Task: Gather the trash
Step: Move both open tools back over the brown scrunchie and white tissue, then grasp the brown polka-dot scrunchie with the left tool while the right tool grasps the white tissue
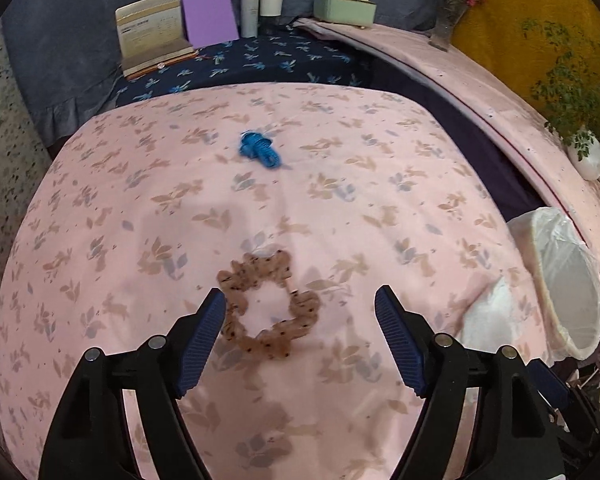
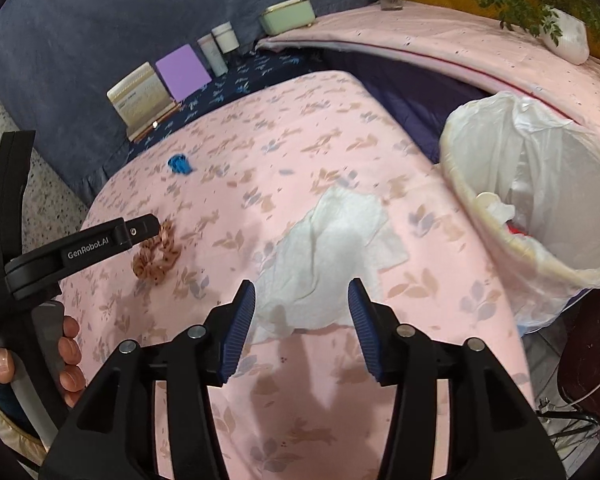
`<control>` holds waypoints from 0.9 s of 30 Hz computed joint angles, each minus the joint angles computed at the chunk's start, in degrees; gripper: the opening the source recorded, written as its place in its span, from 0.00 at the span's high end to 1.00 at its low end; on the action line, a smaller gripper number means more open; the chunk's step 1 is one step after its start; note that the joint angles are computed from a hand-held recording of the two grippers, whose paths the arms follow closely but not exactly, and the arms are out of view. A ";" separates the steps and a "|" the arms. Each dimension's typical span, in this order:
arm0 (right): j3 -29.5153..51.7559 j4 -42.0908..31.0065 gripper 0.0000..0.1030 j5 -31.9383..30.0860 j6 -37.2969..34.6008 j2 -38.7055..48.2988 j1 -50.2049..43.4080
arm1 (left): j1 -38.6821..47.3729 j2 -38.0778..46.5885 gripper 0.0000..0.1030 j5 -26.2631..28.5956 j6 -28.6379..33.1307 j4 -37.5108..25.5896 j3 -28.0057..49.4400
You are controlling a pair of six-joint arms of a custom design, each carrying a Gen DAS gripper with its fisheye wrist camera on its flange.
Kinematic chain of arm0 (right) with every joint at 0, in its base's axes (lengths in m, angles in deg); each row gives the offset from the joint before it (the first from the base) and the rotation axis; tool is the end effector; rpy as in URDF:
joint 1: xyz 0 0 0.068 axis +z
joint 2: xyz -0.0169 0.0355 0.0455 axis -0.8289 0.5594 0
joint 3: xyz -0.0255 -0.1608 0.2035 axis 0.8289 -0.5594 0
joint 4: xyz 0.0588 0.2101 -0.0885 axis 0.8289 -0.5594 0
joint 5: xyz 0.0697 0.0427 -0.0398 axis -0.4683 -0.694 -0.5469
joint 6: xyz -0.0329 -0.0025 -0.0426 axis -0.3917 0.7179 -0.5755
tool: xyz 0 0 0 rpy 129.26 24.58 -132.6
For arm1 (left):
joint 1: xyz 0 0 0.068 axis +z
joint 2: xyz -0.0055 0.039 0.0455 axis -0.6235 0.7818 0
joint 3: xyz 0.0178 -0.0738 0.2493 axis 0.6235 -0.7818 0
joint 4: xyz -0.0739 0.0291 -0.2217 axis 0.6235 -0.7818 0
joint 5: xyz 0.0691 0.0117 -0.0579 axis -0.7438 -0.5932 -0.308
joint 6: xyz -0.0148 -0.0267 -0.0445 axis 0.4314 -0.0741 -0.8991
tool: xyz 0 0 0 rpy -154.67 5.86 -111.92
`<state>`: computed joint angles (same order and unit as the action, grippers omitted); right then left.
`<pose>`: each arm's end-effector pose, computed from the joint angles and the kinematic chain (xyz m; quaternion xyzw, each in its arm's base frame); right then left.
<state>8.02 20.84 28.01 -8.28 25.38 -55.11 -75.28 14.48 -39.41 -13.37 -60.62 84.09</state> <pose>0.2092 0.0145 0.1279 -0.0324 0.9377 0.1638 0.3046 0.2430 -0.1657 0.1528 -0.1069 0.9522 -0.0191 0.2857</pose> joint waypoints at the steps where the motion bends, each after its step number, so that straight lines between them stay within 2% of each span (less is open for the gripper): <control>1: 0.10 0.74 0.55 0.53 0.33 1.07 0.93 | 0.80 0.05 0.28 0.34 -0.19 0.66 -1.35; 9: 2.01 6.63 0.55 4.81 4.07 10.54 7.00 | 4.59 3.37 0.27 3.96 -0.33 5.64 -6.12; 12: 2.61 8.36 0.54 5.91 4.45 12.34 7.99 | 5.42 4.49 0.23 4.48 -0.37 7.19 -6.38; 20: 5.22 9.54 0.54 6.96 4.71 15.50 9.32 | 5.92 8.09 0.22 4.78 1.66 7.76 -1.76; 27: 6.27 9.86 0.60 7.03 3.97 16.68 9.43 | 7.35 10.44 0.23 5.99 2.83 7.96 1.67</control>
<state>14.29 30.71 35.04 -4.31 42.05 -45.68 -67.93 24.92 -33.42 -10.53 -52.66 85.76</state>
